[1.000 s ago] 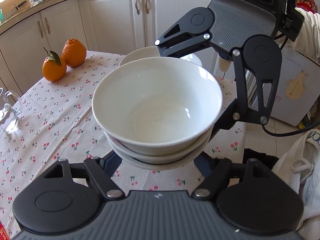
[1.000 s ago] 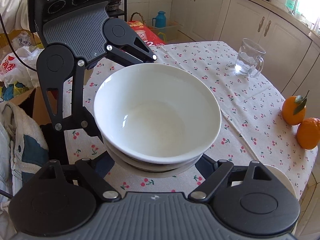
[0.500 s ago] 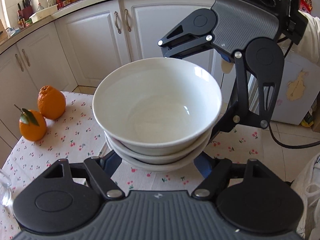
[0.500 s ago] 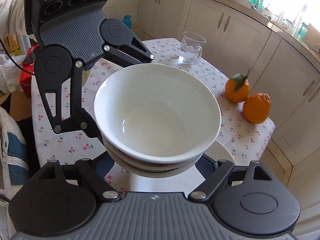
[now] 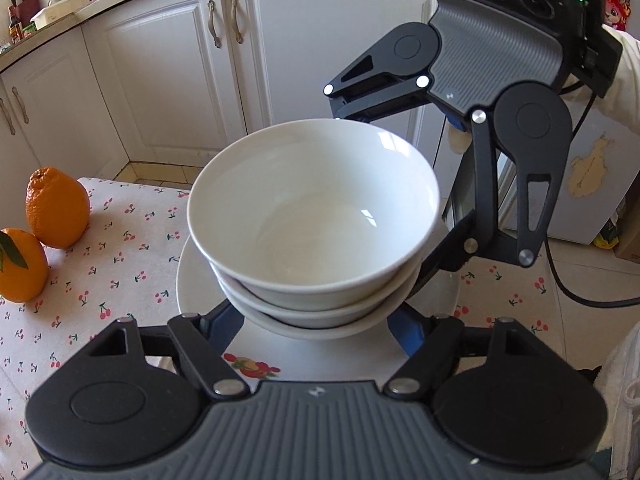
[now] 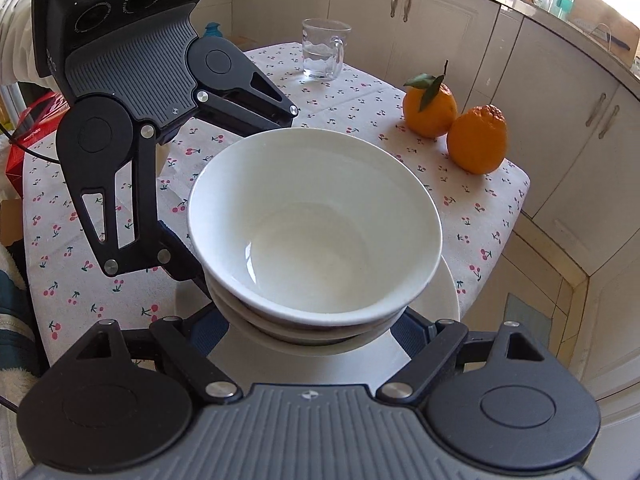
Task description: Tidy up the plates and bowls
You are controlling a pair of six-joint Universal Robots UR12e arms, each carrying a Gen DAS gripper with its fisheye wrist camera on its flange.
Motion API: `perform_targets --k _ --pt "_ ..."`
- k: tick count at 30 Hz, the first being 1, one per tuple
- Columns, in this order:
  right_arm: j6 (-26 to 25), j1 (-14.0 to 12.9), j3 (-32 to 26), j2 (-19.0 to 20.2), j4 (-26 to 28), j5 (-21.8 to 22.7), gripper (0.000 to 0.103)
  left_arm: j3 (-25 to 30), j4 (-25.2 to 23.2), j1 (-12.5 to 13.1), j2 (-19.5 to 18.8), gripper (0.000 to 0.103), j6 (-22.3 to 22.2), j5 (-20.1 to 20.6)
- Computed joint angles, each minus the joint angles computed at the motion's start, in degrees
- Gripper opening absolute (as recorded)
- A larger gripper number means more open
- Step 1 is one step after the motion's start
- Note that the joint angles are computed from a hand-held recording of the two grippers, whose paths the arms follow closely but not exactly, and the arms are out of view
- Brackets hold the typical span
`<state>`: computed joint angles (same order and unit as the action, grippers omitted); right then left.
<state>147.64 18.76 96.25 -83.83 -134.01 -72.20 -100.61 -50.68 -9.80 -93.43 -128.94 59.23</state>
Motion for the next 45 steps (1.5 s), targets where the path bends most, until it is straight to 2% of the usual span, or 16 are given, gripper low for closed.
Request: perform_targets --k 13,17,19,21,26,29,33,36,39,42,45 --pt "2.9 -1.2 0.5 0.1 -0.2 3.0 0.09 0.2 0.5 -0.1 -0.3 0.078 0.6 0.2" --pt "3.0 -1.1 0.7 0.0 -0.6 2.9 0.09 -0.5 2.3 -0.2 0.0 0.079 0.7 0.6" --pt "3.1 -1.1 0.9 -0.1 -0.9 2.8 0.091 -1.4 4.5 -0.3 0.5 0.089 0.3 1.0" --pt "3.8 -1.1 1.1 -0.3 -1.6 2.9 0.101 -2.5 6.9 0.0 1.0 0.095 -0.9 0.4" --pt "6.8 -0.1 2.4 -1.9 -3.5 -1.2 0.103 -6.4 14.7 -0.1 3.8 0.096 -5.9 3.2" --pt "10.3 0.8 4.3 -4.0 -5.4 -3.4 0.103 -10.5 23.7 -0.5 6.5 0.099 -11.2 6.9" --pt "18.9 3.9 6.9 -6.7 -9.3 -12.5 0.103 -15.4 35.6 -1.3 9.8 0.102 -20.0 11.2" --pt "28.9 7.6 8.5 -8.1 -12.1 -23.2 0.103 -18.1 41.7 -2.0 12.0 0.103 -29.1 13.8" --pt "39.3 11.2 9.7 -8.8 -14.6 -32.4 0.103 -19.5 42.7 -3.1 14.1 0.103 -36.6 17.1" --pt "51.1 14.3 10.2 -9.5 -14.8 -39.0 0.103 -20.1 42.6 -5.7 15.9 0.103 -42.4 25.5" --pt "57.9 17.3 10.2 -9.6 -14.6 -45.5 0.103 -20.2 41.2 -7.9 17.3 0.102 -45.2 32.1"
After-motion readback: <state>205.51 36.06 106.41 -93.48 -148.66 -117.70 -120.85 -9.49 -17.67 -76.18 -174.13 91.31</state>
